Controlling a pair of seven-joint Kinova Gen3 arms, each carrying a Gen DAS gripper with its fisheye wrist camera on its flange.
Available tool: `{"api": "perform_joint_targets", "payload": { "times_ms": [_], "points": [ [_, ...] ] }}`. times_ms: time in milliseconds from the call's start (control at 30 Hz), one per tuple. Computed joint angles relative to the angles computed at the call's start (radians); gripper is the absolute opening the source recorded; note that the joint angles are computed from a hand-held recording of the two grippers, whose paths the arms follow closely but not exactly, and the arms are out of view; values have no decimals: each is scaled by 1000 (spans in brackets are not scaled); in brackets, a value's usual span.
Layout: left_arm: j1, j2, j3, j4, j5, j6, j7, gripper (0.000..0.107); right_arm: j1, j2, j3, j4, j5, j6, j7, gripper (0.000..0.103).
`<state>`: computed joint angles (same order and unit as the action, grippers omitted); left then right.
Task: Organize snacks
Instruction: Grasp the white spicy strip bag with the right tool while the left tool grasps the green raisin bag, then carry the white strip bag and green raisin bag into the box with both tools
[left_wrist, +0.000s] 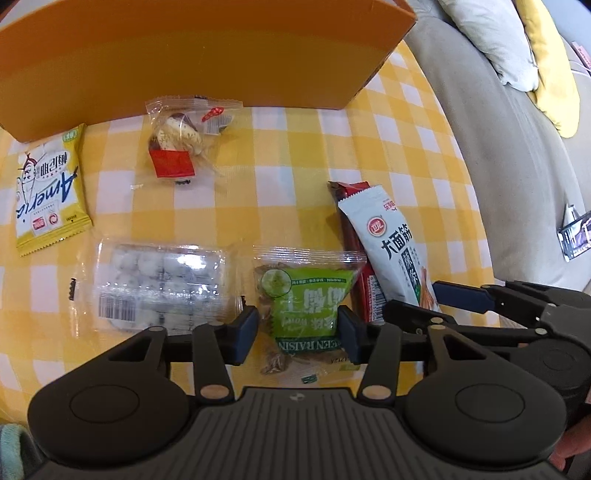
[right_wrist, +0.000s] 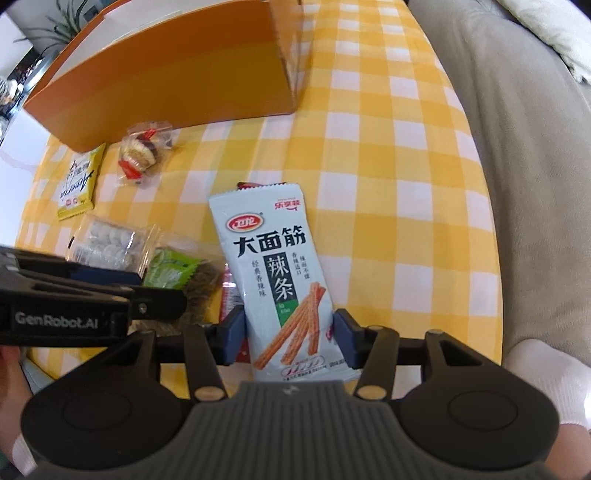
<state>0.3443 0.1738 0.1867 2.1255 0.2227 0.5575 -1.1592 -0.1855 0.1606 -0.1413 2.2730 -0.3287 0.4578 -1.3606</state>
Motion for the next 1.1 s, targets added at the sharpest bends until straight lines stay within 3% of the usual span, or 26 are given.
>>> {"api": "perform_joint_targets", "payload": {
  "times_ms": [300,467,667,800,900,1100],
  "points": [
    [10,-7,-1,11,-14,-24,-4,47,0,-2,-1,3,-7,-6,9,49],
    [35,-22,-3,4,-65,-6,35,43,-50,-20,8,5,65,-11,-76,45],
    [46,-106,-2,34,-123,-12,82,43,-31,-62,-5,9,6,-3,-48,43],
    [65,-158,13,21,-258,35,175,43,-35,-100,-1,8,-43,6,-26,43],
    [64,-200,27,15,-325,69,227,43,-62,-130,2,3,-18,5,-73,43],
    [15,-283,29,9,-322,93,186,43,-107,-193,2,-17,36,0,-169,43]
  ]
}}
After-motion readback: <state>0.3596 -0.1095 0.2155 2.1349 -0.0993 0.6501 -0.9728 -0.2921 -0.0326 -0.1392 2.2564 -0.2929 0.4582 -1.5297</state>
